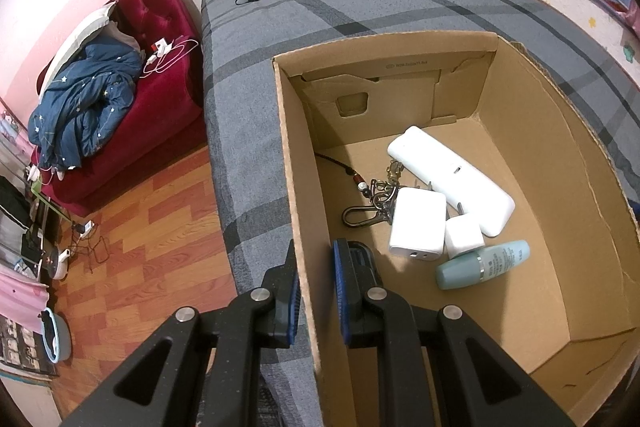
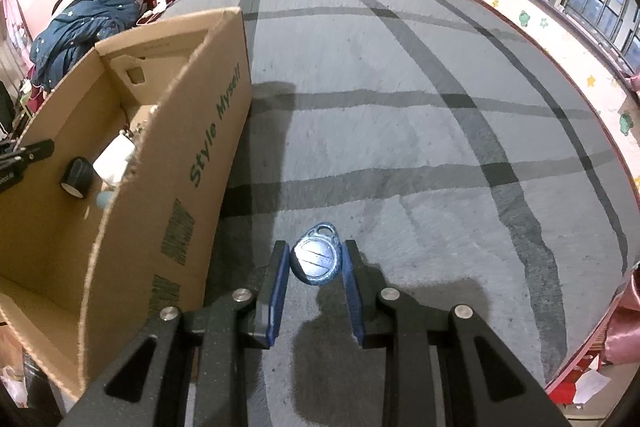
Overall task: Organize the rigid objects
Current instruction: 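Lift the blue tag with the right gripper and carry it into the box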
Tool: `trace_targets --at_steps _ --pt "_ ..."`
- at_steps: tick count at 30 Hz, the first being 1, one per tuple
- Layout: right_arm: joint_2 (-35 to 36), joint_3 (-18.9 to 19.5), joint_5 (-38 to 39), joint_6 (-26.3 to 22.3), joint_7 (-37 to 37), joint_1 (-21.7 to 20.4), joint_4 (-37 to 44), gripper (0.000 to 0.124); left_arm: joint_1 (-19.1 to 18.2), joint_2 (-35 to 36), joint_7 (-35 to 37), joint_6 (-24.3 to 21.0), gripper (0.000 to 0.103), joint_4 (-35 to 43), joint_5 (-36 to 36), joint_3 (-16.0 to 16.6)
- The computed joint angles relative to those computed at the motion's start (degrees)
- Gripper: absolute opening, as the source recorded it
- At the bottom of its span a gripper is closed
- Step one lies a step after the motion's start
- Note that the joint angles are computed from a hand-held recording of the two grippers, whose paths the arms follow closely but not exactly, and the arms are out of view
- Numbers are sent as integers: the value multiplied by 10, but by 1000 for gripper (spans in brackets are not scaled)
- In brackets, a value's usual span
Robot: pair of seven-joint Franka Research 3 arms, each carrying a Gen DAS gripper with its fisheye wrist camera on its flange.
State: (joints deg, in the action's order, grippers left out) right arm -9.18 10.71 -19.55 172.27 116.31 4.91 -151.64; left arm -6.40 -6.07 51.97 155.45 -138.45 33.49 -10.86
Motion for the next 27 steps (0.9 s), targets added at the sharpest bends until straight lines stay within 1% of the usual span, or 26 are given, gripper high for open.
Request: trace_targets --at_steps 12,27 --pt "-53 27 3 -12 18 -18 0 28 -2 2 0 -8 16 4 3 -1" --pt "-81 55 5 -23 24 -27 25 28 -2 1 0 -7 16 4 2 0"
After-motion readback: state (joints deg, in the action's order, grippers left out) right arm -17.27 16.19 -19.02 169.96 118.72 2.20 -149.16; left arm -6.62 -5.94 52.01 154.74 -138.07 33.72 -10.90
